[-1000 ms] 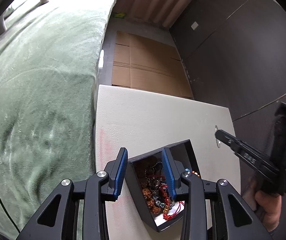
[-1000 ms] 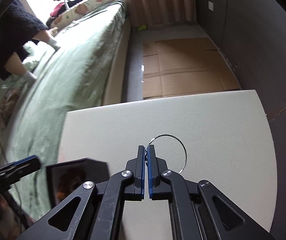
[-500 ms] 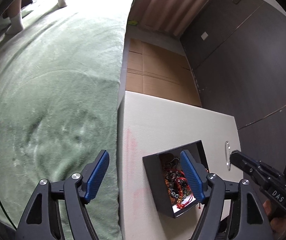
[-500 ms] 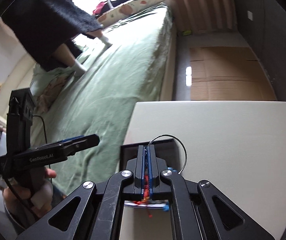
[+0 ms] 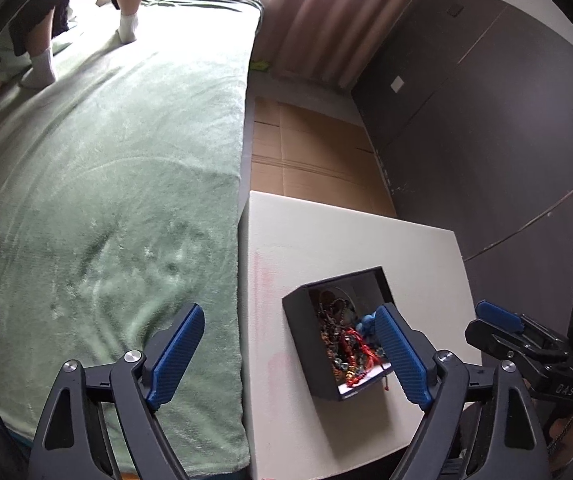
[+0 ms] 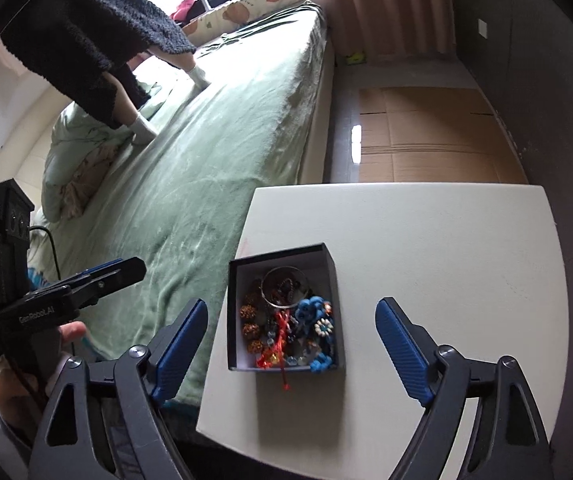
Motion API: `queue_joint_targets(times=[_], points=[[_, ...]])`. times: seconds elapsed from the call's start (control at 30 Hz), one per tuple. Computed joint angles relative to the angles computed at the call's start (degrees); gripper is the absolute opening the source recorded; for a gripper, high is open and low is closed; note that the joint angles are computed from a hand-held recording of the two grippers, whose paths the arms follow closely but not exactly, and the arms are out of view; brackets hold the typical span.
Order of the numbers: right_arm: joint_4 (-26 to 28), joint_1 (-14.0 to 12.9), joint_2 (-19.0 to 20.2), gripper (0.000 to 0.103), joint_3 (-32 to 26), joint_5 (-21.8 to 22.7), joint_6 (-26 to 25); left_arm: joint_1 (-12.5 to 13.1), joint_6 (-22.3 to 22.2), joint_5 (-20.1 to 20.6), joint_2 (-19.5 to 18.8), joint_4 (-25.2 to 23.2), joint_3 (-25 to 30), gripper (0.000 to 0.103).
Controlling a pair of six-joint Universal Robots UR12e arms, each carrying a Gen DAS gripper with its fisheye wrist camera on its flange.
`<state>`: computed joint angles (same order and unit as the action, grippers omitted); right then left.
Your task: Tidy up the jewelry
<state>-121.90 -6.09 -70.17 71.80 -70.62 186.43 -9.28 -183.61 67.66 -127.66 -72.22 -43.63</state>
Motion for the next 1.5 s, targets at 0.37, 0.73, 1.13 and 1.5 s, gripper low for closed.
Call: queue_joint_targets(times=[0.37,0.73,1.13,1.5], points=[[-3.28,-1.65,-5.05,0.103,5.87,-3.83,2.27,-2.04,3.47,2.40,4.58,6.25,-6.78,0.102],[-7.27,-2.92,-10.28,0.103,12.17,-7.34,2.76,-3.96,8.12,2.69,9.77,13.52,-14.33,0.102],[-11.62,-2.10,-13.57,0.103,16.80,-11.44,2.13,-4.42,9.29,2.74,13.67,22.04,-21.27,0.102],[-19.50,-0.47,-15.90,0.103,21.26,-17.01,3.51,-3.90,8.99,3.00,15.38,28.11,-25.43,0.102]])
